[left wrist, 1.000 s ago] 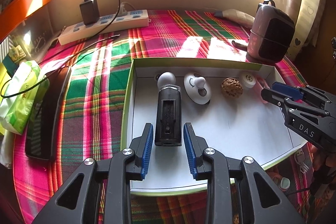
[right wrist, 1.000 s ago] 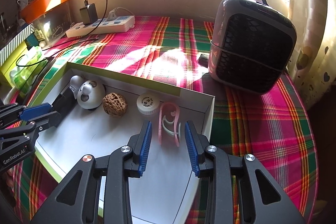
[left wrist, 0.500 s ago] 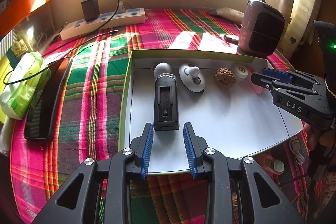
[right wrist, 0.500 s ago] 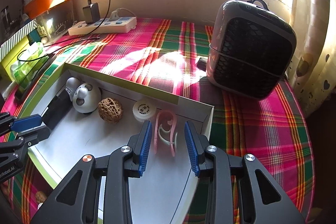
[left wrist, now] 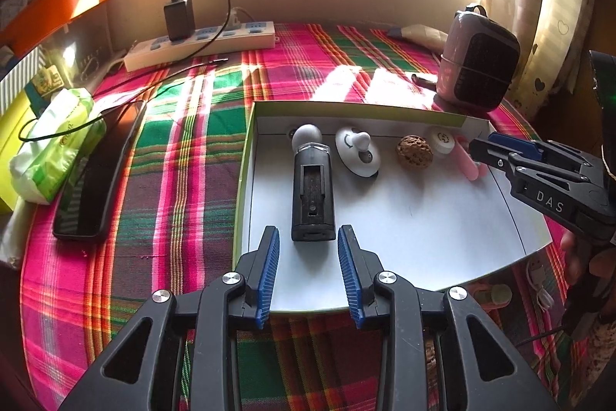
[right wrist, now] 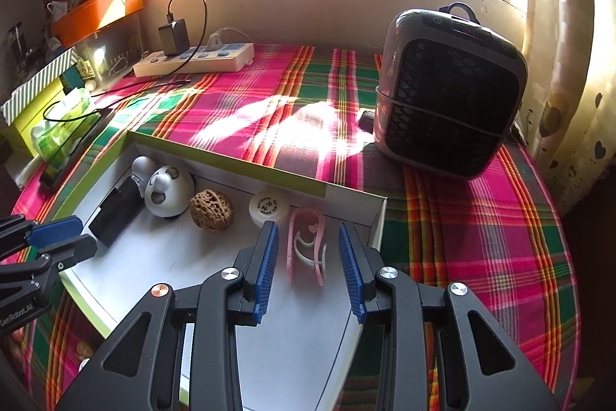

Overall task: Organize objects
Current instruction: 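Withdraw both open tools from the box lid toward the remaining objects, then grasp the white cable with the right tool while the left tool moves toward the walnut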

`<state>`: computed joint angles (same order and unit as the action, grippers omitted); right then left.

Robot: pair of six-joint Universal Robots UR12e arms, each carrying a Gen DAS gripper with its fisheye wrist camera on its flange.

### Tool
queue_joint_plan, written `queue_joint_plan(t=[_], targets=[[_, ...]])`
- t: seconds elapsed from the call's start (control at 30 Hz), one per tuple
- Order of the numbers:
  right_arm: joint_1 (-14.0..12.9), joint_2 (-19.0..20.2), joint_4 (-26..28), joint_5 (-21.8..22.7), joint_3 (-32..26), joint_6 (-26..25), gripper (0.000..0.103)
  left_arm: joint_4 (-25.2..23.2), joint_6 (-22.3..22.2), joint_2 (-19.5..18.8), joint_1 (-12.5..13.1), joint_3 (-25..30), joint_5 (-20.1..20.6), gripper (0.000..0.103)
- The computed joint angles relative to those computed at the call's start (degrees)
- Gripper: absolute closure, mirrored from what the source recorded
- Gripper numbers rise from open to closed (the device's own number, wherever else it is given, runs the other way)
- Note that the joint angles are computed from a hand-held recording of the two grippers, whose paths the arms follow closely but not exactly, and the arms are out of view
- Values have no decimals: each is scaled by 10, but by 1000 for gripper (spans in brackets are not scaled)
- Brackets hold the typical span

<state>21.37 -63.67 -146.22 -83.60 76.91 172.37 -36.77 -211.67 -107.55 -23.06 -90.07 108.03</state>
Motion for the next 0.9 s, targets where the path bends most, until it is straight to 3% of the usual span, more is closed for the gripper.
queue_joint_plan(t=[0.37, 0.7, 0.9], targets=[[-9, -44, -45, 39, 60, 22, 65, 34, -5, 23, -17, -28, 37, 71], [-15, -87, -78, 39, 127, 34, 65, 75, -21, 47, -28, -70, 20, 71], [-20, -107, -80, 33, 159, 42, 59, 102, -24, 54, -28, -90, -18, 68]])
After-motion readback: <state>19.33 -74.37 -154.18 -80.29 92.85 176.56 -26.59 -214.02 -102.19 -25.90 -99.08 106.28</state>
